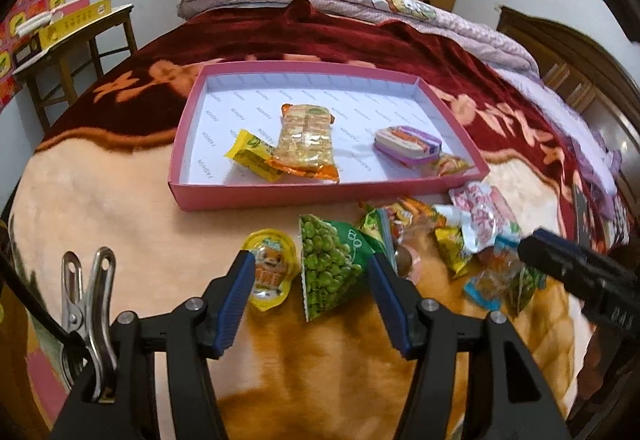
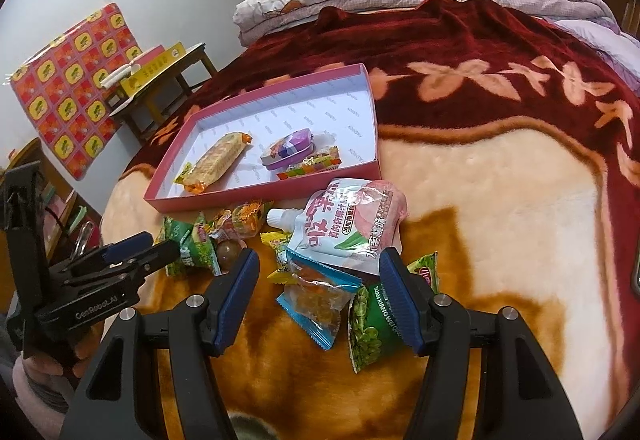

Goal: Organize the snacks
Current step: 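Withdraw both open tools from the tray toward the snack pile, then close the left tool on the green pea packet while the right tool grasps the pink juice pouch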

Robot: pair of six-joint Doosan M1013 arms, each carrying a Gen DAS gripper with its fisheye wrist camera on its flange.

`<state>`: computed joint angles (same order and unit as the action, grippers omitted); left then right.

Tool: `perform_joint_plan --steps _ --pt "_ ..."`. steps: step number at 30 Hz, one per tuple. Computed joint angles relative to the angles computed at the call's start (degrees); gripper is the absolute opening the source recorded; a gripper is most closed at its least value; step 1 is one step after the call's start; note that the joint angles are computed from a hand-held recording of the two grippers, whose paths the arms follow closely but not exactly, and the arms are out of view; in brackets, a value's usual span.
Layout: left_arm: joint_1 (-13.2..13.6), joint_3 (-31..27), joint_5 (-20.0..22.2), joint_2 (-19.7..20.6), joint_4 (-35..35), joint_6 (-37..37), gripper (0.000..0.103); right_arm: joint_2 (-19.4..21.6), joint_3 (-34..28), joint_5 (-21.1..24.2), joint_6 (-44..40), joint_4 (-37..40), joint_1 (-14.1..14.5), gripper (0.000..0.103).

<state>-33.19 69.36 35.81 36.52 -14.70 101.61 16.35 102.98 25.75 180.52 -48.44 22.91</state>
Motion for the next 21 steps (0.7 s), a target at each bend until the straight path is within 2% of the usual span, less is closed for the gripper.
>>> perform_joint_plan --steps 3,9,19,21 --pt "0.10 -0.41 0.45 0.30 -2.27 0.33 0.063 -0.34 0.42 -0.46 1.23 -1.31 0.08 0.064" --pt "0.03 -0.81 3.03 0.68 -7.38 5.82 0.064 -0.94 1.00 0.21 3.34 -4.10 0.21 0.064" --pt "-1.92 -0.67 -0.27 1.31 2.86 0.83 0.064 -1.31 1.94 1.52 4.76 -3.82 -0.61 0.064" --pt "-1.84 -1.02 -0.32 1.68 2.53 0.59 0.064 -1.28 2.13 1.04 4.63 -3.14 -0.92 0.064"
